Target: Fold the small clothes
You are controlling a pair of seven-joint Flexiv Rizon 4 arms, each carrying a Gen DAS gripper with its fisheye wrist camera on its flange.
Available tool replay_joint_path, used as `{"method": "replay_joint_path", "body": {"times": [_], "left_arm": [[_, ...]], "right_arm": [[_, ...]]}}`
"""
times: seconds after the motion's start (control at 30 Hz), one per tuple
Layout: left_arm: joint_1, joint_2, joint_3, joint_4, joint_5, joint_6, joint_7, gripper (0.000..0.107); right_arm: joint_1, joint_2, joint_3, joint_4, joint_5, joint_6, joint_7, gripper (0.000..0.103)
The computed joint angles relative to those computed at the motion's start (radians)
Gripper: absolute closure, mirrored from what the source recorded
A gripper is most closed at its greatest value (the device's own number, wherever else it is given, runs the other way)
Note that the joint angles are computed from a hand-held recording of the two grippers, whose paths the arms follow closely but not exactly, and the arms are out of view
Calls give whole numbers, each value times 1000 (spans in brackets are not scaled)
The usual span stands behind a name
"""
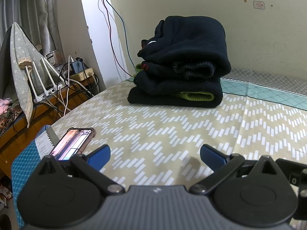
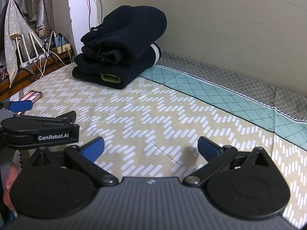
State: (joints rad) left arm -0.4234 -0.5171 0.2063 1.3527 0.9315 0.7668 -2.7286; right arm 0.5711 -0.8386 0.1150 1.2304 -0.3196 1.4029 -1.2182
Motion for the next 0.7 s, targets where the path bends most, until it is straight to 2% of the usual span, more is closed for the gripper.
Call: {"method": "replay_joint_path", "body": {"times": [0.7], "left_arm": [[-2,1,-1,-1,6,-12,-6,4]], "right_arm": [[2,0,-4,0,0,1,2,0]]}}
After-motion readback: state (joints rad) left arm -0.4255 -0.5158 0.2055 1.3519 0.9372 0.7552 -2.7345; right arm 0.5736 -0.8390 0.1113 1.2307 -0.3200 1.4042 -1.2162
